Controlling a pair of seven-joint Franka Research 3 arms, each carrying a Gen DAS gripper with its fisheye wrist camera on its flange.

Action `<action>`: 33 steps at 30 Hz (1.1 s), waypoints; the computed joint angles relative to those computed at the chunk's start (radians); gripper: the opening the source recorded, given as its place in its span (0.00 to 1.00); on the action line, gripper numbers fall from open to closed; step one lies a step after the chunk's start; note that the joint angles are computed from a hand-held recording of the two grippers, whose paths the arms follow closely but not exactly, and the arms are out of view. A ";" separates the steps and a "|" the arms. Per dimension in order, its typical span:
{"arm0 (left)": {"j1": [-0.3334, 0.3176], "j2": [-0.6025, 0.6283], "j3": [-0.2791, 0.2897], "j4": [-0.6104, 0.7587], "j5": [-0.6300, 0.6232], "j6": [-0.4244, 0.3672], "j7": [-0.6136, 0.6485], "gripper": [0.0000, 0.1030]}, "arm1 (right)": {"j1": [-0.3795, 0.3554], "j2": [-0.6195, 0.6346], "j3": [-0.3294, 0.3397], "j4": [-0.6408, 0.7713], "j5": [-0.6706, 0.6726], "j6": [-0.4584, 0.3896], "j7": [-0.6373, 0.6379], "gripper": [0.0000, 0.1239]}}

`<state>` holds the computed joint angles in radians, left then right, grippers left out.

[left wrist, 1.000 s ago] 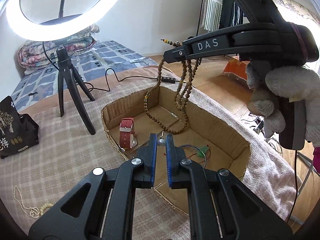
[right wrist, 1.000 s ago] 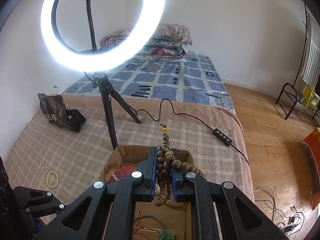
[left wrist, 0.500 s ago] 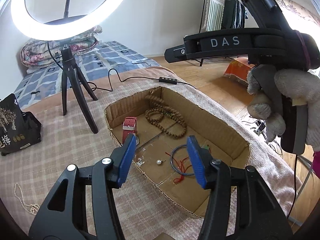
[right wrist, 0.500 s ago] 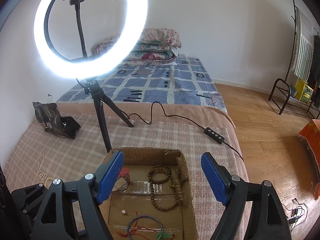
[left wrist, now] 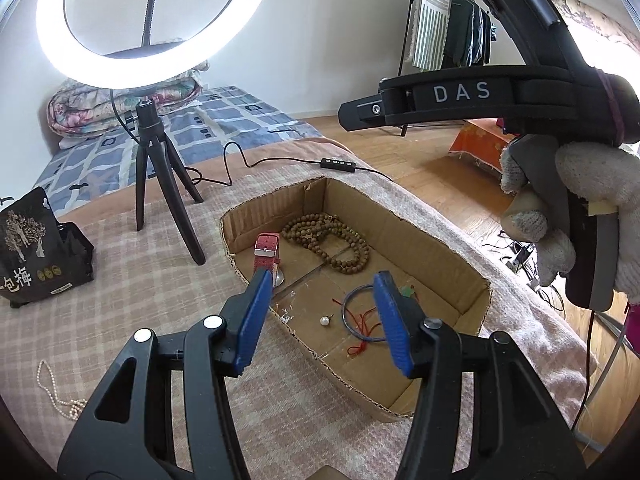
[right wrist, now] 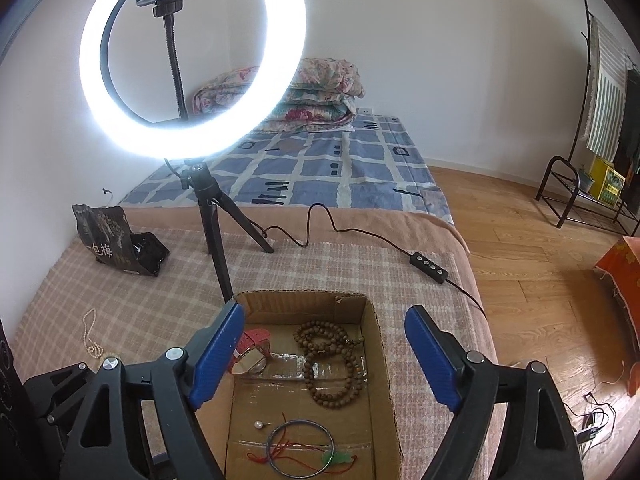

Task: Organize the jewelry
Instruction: 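Move both tools back to the remaining pearls and bracelet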

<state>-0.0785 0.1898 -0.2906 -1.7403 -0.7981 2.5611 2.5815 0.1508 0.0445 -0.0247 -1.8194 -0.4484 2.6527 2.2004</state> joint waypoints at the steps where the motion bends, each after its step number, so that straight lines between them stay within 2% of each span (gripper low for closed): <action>1: 0.003 -0.007 0.000 -0.005 -0.005 0.000 0.003 0.53 | 0.002 -0.006 0.001 -0.004 -0.005 -0.002 0.008 0.68; 8: 0.016 -0.058 0.029 -0.049 -0.035 -0.016 0.027 0.53 | 0.005 -0.043 0.019 -0.021 -0.052 -0.020 0.064 0.72; 13: 0.028 -0.099 0.067 -0.084 -0.057 -0.027 0.064 0.53 | 0.006 -0.068 0.041 -0.036 -0.123 -0.035 0.132 0.82; 15: 0.037 -0.112 0.085 -0.091 -0.070 -0.034 0.080 0.53 | 0.007 -0.078 0.050 -0.045 -0.151 -0.041 0.163 0.83; 19: 0.061 -0.139 0.122 -0.108 -0.103 -0.045 0.117 0.61 | 0.011 -0.091 0.067 -0.057 -0.161 -0.048 0.184 0.83; 26: 0.116 -0.174 0.190 -0.139 -0.114 -0.063 0.141 0.61 | 0.031 -0.102 0.096 -0.076 -0.154 -0.017 0.202 0.83; 33: 0.172 -0.218 0.249 -0.213 -0.117 -0.070 0.148 0.61 | 0.072 -0.068 0.112 -0.076 -0.099 0.056 0.189 0.83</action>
<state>0.0932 -0.0282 -0.0416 -1.9532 -0.9146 2.4914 2.7297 0.2232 -0.0240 0.0876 -1.8951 -0.5476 2.7090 2.3893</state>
